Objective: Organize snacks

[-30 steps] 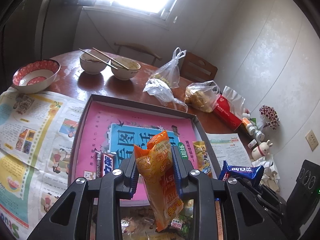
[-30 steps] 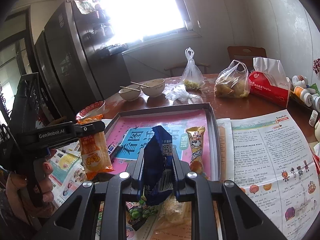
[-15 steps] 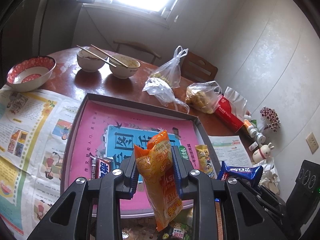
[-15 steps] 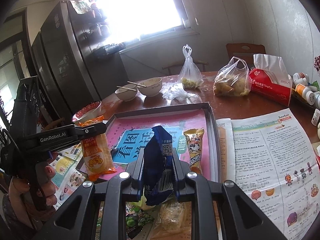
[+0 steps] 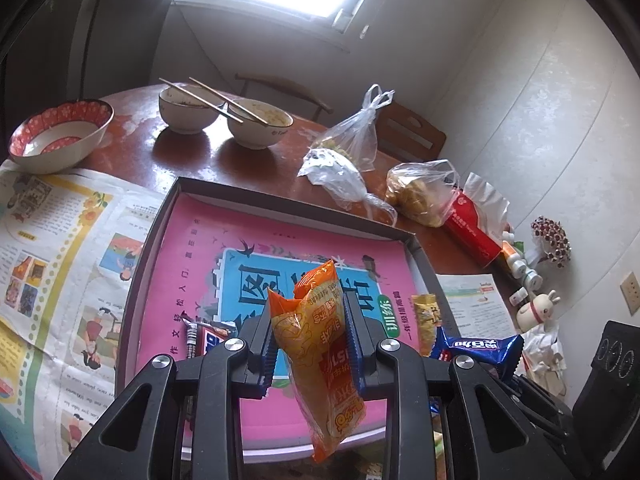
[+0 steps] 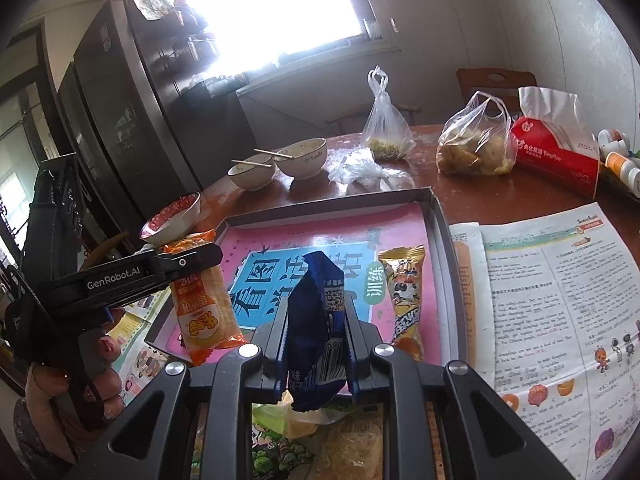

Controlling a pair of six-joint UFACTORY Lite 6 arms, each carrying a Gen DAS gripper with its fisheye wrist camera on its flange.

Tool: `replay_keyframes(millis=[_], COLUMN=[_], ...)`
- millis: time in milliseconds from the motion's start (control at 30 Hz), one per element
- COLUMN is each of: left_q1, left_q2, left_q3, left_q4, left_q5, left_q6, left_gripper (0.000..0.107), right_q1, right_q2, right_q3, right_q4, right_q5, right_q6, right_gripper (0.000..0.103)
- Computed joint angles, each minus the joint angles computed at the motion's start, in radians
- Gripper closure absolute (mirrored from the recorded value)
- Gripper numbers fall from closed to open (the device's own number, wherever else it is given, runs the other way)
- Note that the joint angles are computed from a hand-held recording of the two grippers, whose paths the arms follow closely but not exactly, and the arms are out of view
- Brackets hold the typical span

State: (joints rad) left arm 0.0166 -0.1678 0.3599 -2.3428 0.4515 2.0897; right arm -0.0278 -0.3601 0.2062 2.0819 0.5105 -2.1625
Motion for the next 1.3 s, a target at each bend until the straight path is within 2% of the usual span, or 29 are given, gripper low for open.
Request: replay_keyframes(millis=[700, 1300], left_q1=[-0.043, -0.081], left_q2=[0.136, 0.181], left_q3=[0.049, 0.054], left_q4=[-0.112, -0.141], left_q5=[0.032, 0.018], left_q6=[0.124, 0.156], left_gripper=[0.077, 0.078], right_q1=[0.01, 0.017], right_q2=[0.251, 0.253], right_q3=[0.085, 0.083], right_q4=[0.063, 0.104], right_q5=[0.056, 0.015], right_q6=[-0.076, -0.104], right_gripper=[0.08, 0.079])
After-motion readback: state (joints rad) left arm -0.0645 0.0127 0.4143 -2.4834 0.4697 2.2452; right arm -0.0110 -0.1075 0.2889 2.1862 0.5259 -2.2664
